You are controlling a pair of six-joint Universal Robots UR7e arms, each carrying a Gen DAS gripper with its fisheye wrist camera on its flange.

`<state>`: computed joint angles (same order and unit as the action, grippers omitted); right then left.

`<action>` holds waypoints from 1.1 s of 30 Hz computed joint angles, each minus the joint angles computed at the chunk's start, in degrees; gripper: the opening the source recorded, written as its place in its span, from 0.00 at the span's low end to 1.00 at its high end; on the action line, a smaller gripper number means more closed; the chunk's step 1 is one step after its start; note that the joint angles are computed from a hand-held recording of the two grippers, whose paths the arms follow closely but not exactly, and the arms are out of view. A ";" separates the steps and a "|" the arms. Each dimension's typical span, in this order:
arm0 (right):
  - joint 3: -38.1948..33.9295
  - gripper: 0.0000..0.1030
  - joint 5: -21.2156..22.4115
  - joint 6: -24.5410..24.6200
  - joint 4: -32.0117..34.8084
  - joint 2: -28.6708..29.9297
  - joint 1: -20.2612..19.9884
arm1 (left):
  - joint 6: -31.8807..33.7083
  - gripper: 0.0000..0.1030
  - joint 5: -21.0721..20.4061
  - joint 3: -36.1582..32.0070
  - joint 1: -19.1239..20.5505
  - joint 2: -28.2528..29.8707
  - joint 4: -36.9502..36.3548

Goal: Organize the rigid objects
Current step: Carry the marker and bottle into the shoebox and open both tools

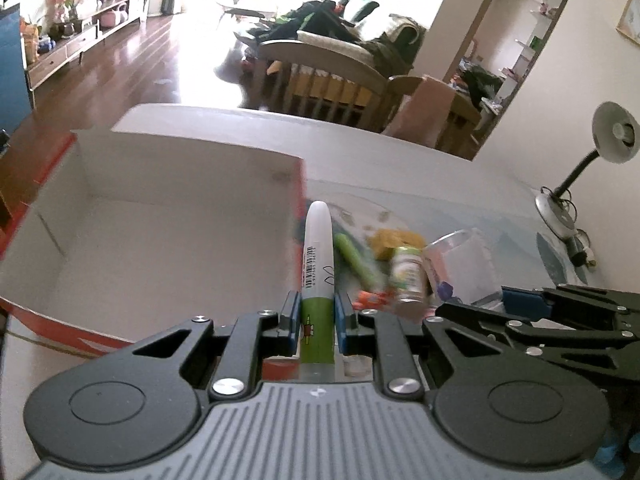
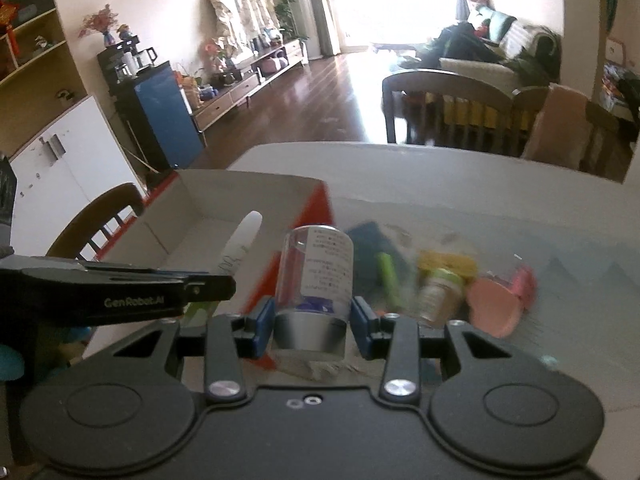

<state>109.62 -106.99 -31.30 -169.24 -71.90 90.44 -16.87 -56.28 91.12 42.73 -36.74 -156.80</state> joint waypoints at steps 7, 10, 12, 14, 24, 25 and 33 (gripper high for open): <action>-4.72 0.39 -2.45 1.60 -1.12 8.16 2.98 | 3.29 0.16 2.06 -0.98 3.30 -2.79 1.80; -6.23 0.39 -4.01 2.32 -1.43 10.79 4.11 | 4.91 0.16 3.59 -2.46 4.59 -2.97 2.94; -7.48 0.39 -5.31 2.38 -1.65 12.68 4.70 | 5.84 0.16 4.05 -3.58 5.54 -3.03 3.73; -8.86 0.39 -6.47 2.72 -1.71 14.64 5.31 | 7.42 0.16 4.96 -3.80 6.47 -3.25 3.58; -15.91 0.39 -12.46 1.67 -1.86 24.04 6.39 | 12.80 0.16 8.01 -10.59 10.29 0.37 9.61; -16.54 0.39 -12.92 1.62 -1.33 24.71 6.42 | 12.90 0.16 8.30 -11.14 10.50 0.79 10.48; -20.99 0.39 -15.99 3.10 6.94 28.27 6.04 | 13.37 0.16 8.67 -16.25 12.54 4.73 17.30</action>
